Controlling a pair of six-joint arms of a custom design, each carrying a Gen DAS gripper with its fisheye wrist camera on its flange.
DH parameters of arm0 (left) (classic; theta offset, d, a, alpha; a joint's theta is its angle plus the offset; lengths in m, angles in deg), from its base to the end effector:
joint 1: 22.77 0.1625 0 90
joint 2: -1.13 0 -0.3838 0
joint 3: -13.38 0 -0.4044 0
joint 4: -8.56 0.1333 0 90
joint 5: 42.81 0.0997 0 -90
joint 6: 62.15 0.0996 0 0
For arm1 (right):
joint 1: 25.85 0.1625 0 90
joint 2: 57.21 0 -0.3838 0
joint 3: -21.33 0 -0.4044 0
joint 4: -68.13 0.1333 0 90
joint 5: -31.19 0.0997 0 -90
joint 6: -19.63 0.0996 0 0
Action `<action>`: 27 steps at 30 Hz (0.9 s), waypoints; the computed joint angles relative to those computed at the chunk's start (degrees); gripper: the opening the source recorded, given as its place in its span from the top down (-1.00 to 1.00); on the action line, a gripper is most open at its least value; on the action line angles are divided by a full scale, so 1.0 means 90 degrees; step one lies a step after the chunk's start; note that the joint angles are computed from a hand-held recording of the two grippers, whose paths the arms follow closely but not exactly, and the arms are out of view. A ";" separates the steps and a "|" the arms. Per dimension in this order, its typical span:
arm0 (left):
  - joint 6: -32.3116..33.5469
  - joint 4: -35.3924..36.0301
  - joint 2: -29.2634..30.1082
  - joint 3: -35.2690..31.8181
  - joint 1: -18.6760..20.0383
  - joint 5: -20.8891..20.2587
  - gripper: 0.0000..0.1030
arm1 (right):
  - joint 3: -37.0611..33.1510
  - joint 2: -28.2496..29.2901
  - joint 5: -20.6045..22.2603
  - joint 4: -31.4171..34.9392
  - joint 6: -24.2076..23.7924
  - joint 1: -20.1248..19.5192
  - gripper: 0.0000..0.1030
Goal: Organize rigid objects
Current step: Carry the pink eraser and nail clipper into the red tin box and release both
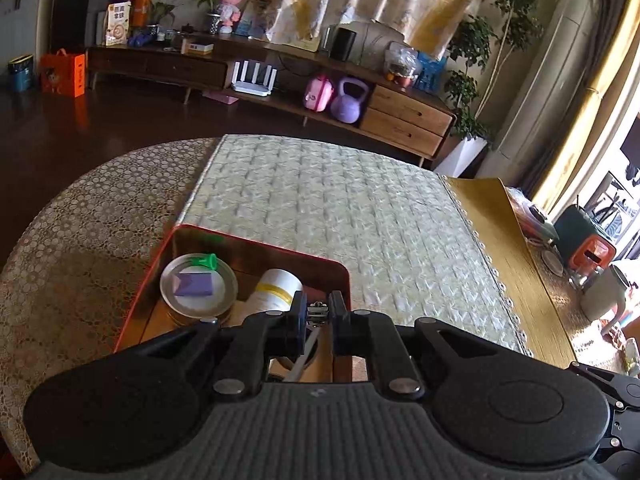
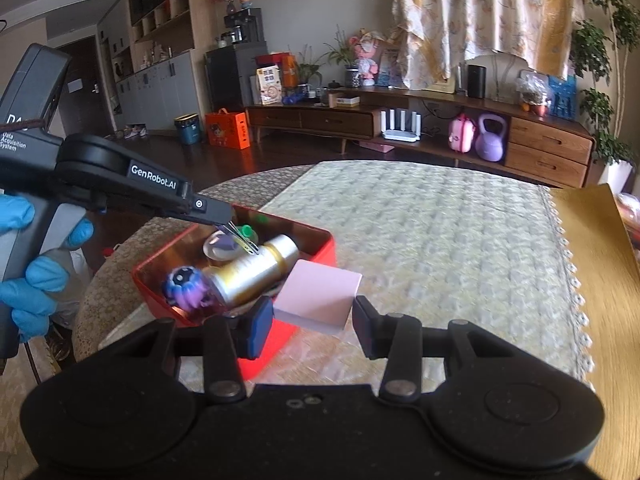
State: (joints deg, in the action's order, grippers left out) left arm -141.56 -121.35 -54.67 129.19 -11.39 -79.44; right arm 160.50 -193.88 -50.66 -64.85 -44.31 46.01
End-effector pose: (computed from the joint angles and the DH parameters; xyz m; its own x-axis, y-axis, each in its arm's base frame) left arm -0.4393 -0.3059 0.0396 -0.8769 -0.0646 -0.4763 0.3192 0.6625 -0.6776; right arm 0.0577 -0.2974 0.3980 -0.6386 -0.5524 0.5358 -0.7668 0.5158 -0.3821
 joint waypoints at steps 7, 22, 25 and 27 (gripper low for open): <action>-0.0660 0.0550 -0.0408 0.0323 0.0086 0.0366 0.79 | 0.0034 0.0818 -0.0520 -0.0653 0.0363 0.0782 0.18; -0.0465 -0.0105 -0.0754 0.1006 0.0489 0.0293 0.79 | -0.0001 0.2525 -0.1561 -0.1917 0.0514 0.1716 0.18; -0.0375 -0.0344 -0.0758 0.1142 0.0528 0.0182 0.79 | 0.0048 0.2591 -0.1665 -0.1918 0.0506 0.1722 0.18; -0.0378 -0.0484 -0.0775 0.1242 0.0548 0.0111 0.79 | 0.0093 0.2597 -0.1713 -0.1941 0.0474 0.1728 0.18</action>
State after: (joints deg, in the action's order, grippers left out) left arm -144.96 -125.70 -61.64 140.37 -6.45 -78.44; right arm 161.33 -170.50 -66.08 -82.33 -40.05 61.56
